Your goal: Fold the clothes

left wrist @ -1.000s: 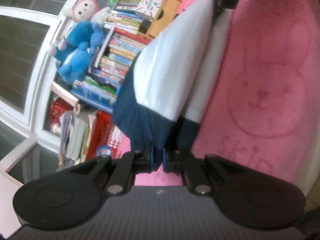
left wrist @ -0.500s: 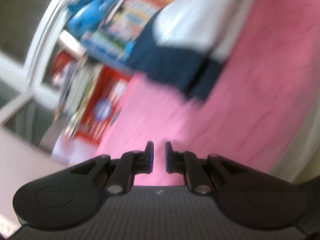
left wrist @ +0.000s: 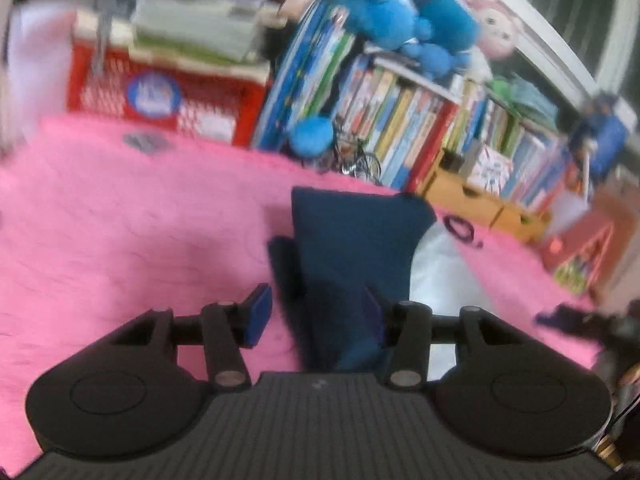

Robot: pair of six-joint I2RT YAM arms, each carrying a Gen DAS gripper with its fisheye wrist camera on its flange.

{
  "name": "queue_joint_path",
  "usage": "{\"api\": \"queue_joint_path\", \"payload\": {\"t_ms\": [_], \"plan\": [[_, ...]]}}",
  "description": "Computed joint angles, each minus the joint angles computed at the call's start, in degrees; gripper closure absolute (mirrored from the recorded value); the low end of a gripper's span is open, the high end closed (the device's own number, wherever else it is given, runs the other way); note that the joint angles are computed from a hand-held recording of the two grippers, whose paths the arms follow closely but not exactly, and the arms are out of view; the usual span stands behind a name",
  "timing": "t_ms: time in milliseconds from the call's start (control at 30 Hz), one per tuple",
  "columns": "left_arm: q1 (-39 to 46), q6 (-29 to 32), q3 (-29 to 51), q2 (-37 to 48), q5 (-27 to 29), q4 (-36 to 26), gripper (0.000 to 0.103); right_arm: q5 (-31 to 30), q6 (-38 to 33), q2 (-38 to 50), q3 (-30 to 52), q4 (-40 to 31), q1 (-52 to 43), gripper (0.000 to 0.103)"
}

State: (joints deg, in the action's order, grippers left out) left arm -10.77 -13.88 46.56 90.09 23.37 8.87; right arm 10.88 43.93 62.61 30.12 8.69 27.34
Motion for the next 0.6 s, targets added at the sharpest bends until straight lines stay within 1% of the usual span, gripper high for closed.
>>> {"api": "queue_joint_path", "payload": {"t_ms": [133,200,233,333,367,400,433,467,500,567,600], "plan": [[3.83,-7.91,2.07,7.58,10.01,6.19,0.055,-11.55,3.13,12.75,2.78,9.98,-8.55,0.015],[5.39,-10.87,4.25,11.34,14.19,7.47,0.055,-14.52,3.54,17.78,4.56,12.80,-10.80,0.015],[5.65,-11.36,6.37,13.30,14.83,6.23,0.055,-15.61,3.19,20.59,6.17,13.50,-11.67,0.015],[5.29,-11.60,11.94,18.43,14.55,3.42,0.055,-16.97,1.68,27.96,11.88,12.64,-12.48,0.015],[5.21,-11.63,13.53,19.98,15.29,2.68,0.055,-17.41,1.24,30.31,13.95,12.06,-12.59,0.014],[5.15,-11.69,14.88,21.42,16.36,2.06,0.055,-18.19,0.74,32.06,15.03,12.98,-12.63,0.012],[5.15,-11.40,16.11,22.85,17.86,1.64,0.056,-19.06,0.23,33.67,15.90,14.25,-12.65,0.014],[5.02,-10.11,17.36,24.34,19.72,1.07,0.059,-21.04,-0.24,34.85,17.01,14.32,-12.92,0.019],[4.55,-8.28,18.66,25.50,20.47,-0.23,0.067,-21.30,-0.46,35.51,17.20,15.05,-12.61,0.028],[3.42,-5.53,20.72,26.91,20.28,-2.73,0.068,-20.81,-0.79,36.67,17.11,16.98,-11.66,0.032],[3.11,-5.03,21.28,27.29,20.76,-2.91,0.069,-20.02,-0.74,36.59,17.18,16.82,-11.35,0.040]]}}
